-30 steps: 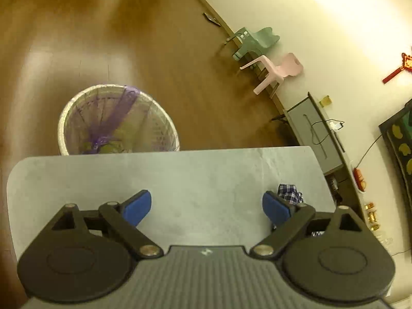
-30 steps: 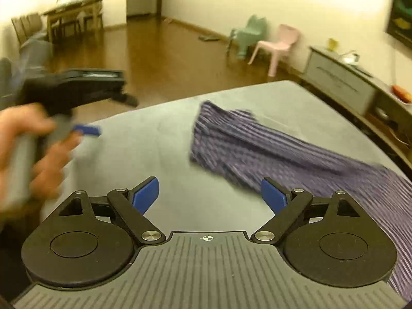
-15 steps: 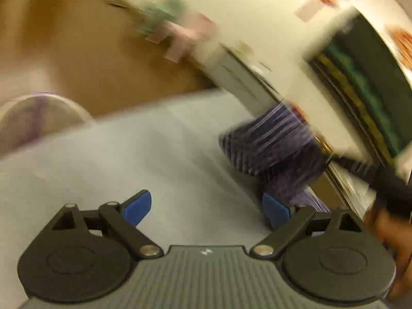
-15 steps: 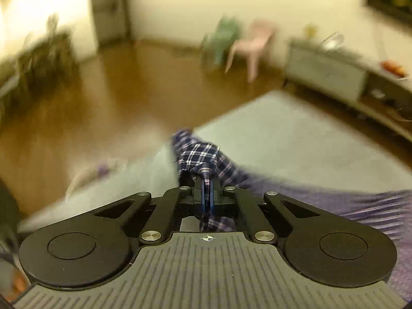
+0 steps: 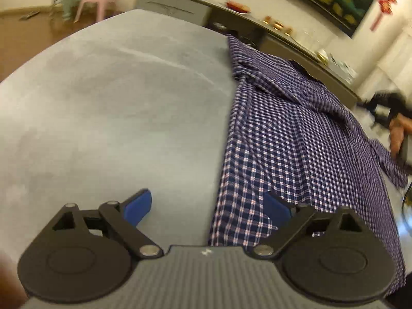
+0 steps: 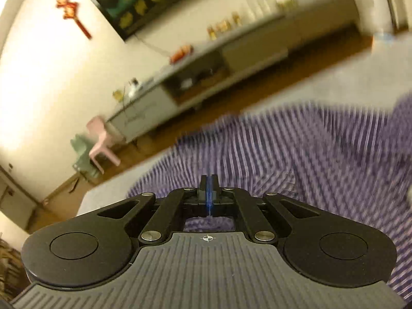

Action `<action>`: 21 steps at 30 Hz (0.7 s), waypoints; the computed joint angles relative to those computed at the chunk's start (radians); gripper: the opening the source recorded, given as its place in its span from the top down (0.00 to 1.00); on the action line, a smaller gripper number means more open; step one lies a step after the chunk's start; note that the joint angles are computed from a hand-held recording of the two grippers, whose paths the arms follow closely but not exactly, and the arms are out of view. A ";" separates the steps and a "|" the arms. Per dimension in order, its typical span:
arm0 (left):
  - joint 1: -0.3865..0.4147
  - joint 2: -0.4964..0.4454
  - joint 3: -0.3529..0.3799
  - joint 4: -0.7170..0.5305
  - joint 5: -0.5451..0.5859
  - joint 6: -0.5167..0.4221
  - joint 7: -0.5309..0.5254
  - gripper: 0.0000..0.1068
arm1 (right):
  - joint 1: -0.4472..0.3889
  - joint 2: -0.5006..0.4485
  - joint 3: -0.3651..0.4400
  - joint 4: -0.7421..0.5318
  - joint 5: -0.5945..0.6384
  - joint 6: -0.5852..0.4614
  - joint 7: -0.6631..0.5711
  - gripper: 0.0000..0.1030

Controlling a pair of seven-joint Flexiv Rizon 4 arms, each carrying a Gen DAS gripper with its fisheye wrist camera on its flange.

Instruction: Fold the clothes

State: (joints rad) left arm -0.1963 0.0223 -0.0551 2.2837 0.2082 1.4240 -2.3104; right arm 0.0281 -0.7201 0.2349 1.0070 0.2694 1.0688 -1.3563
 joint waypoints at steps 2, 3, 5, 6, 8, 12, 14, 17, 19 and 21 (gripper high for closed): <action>0.009 0.009 -0.020 -0.043 0.141 -0.066 -0.149 0.09 | 0.003 -0.028 0.015 -0.011 0.013 -0.012 -0.005 0.80; 0.008 0.012 -0.032 -0.068 0.200 -0.110 -0.207 0.09 | 0.006 -0.035 0.014 -0.006 0.018 -0.004 -0.001 0.62; -0.003 0.010 -0.049 -0.106 0.265 -0.177 -0.273 0.09 | 0.026 -0.031 -0.027 0.024 0.043 0.039 0.034 0.54; -0.011 0.009 -0.051 -0.117 0.280 -0.196 -0.287 0.09 | 0.023 -0.026 -0.032 0.054 0.024 0.086 0.093 0.54; -0.021 0.011 -0.044 -0.115 0.273 -0.203 -0.269 0.09 | -0.052 -0.012 0.056 0.088 0.135 0.154 0.116 0.53; -0.038 -0.009 -0.047 -0.145 0.289 -0.243 -0.256 0.09 | -0.242 -0.051 0.294 0.034 0.350 -0.011 -0.016 0.51; -0.049 -0.007 -0.045 -0.154 0.277 -0.256 -0.235 0.09 | -0.229 -0.085 0.270 -0.018 0.353 -0.106 -0.014 0.51; -0.062 -0.004 -0.048 -0.169 0.298 -0.276 -0.237 0.09 | -0.164 -0.141 0.185 -0.102 0.336 -0.151 0.038 0.54; -0.066 -0.003 -0.048 -0.176 0.315 -0.291 -0.246 0.09 | -0.123 -0.171 0.138 -0.158 0.333 -0.149 0.061 0.50; -0.068 -0.002 -0.044 -0.171 0.304 -0.292 -0.238 0.09 | -0.088 -0.204 0.104 -0.218 0.317 -0.137 0.081 0.48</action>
